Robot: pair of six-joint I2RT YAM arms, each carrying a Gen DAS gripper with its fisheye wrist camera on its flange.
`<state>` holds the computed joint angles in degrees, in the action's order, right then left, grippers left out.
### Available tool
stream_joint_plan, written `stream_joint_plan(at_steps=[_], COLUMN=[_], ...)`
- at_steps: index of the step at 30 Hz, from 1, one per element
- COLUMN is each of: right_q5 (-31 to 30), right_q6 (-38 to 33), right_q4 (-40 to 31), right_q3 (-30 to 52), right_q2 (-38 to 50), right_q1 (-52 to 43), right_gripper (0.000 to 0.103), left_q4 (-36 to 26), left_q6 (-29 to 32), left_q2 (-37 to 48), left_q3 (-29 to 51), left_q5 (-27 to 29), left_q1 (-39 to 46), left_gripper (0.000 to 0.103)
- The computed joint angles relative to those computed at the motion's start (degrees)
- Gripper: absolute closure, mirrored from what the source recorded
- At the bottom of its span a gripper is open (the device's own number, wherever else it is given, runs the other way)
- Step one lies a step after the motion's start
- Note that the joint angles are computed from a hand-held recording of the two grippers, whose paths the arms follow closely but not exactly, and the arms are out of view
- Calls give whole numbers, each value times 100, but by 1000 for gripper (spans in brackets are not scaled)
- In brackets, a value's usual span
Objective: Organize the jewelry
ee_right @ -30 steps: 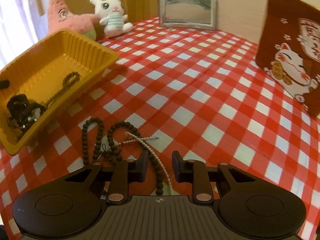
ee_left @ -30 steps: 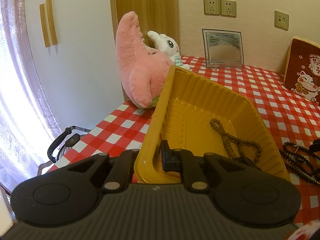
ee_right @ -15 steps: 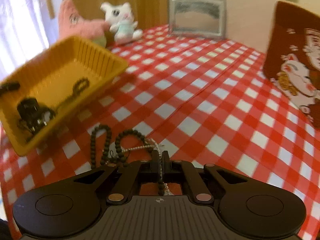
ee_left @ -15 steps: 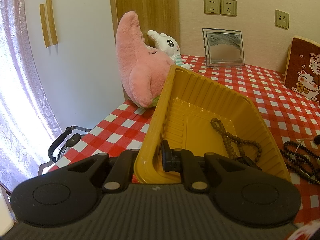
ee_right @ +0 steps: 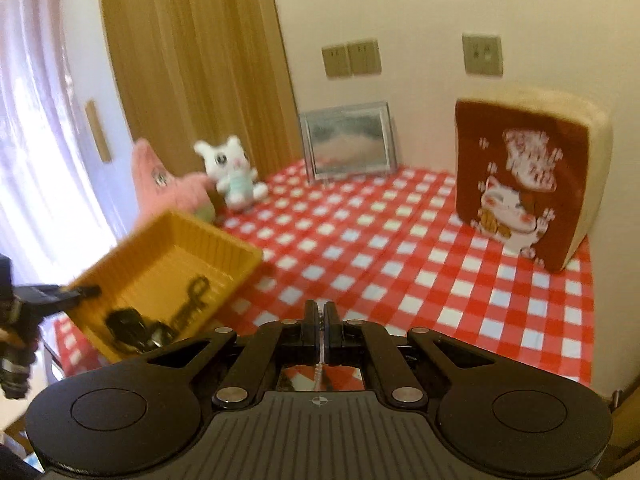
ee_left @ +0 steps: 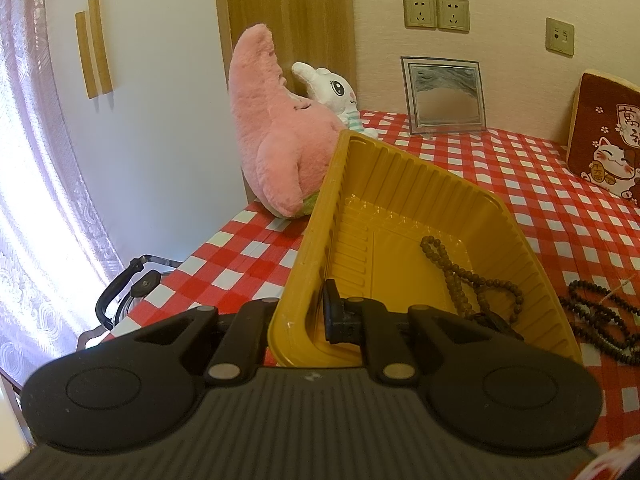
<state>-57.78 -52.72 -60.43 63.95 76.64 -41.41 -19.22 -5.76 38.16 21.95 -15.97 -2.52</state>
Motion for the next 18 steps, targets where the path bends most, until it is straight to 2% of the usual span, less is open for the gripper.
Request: stream_joint_plan(at_steps=[6,10,13,15,18], right_q5=[-603,-1014,-1043,-678,278], right_q6=[-854,-1215,-1397,-1083,-297], right_q4=[-1331,-2015,-2272,-1986,-1050], right_q3=[591,1003,1131,969,263], right_q2=[-121,-31,21,-2,-156], right_q1=[-584,-772,-839,-813,-658], right_gripper=[101,101,101,101,101], left_q4=[41,59,47,43,38], left_q6=[58,107,143,150,154], left_q2=[-14,-35,-73,-87,-92], left_q3=[-5,-18,-29,-35,-29], left_q5=[49,96,151,165,193], left_q1=[33,71,119,130,141], left_gripper=[92,92,93,93,93])
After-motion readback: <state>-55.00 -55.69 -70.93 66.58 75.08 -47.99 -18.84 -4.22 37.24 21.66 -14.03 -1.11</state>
